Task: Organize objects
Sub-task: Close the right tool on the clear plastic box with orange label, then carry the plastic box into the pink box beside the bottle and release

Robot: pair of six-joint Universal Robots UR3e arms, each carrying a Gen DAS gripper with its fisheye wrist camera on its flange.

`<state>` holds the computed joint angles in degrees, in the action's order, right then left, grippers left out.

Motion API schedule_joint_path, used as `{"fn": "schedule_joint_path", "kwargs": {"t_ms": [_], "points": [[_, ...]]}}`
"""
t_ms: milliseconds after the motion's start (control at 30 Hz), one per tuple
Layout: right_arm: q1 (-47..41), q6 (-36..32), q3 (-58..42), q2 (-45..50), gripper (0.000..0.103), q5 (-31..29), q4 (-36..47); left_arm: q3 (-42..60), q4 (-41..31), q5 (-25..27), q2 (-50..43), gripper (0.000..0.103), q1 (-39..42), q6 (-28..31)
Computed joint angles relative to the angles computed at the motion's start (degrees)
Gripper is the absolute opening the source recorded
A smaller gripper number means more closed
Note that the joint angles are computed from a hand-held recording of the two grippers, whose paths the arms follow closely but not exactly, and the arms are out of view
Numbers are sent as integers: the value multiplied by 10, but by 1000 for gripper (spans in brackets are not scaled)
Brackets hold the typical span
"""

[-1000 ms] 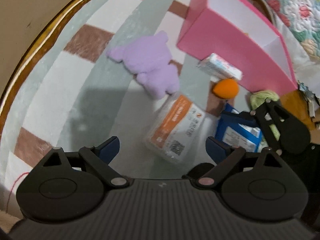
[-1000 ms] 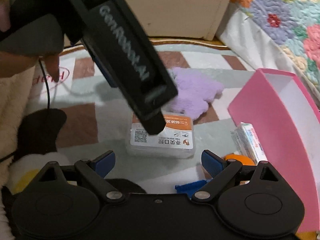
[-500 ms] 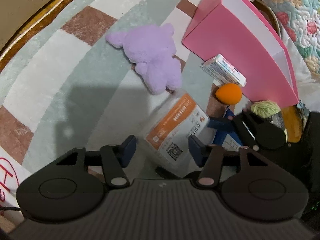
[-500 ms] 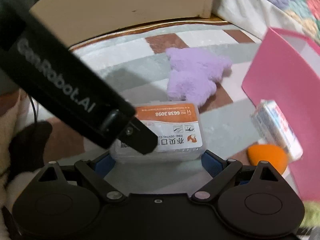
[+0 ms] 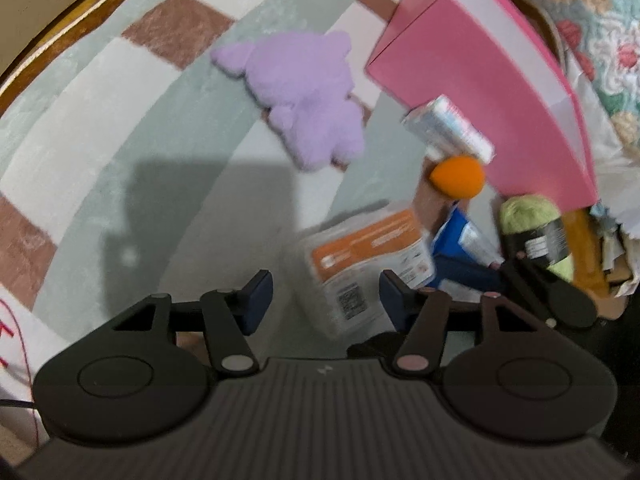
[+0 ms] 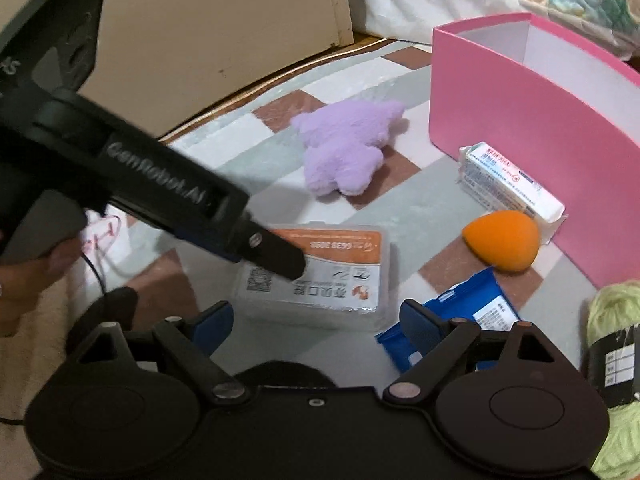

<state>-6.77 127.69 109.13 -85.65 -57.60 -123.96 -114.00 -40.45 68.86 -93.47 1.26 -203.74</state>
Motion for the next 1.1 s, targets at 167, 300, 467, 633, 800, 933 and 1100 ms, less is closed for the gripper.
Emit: {"fn": "schedule_joint_path", "kwargs": {"t_ms": [167, 300, 467, 633, 800, 933, 1100], "points": [[30, -8, -32, 66, 93, -17, -53, -25, 60, -19, -7, 52, 2, -16], [42, 31, -20, 77, 94, -25, -101, -23, 68, -10, -10, 51, -6, -18], [53, 58, 12, 55, 93, -49, -142, -28, 57, -25, 0, 51, 0, -9], [31, 65, 55, 9, 93, -37, -150, -17, 32, -31, 19, 52, -14, 16], [-6, 57, 59, -49, 93, -24, -92, 13, 29, 10, 35, 52, -68, 10], [-20, 50, 73, -101, 93, -31, -85, 65, 2, 29, 38, 52, -100, 21], [-47, 48, 22, -136, 93, -28, -27, 163, -53, 22, 19, 52, -115, 31]]}}
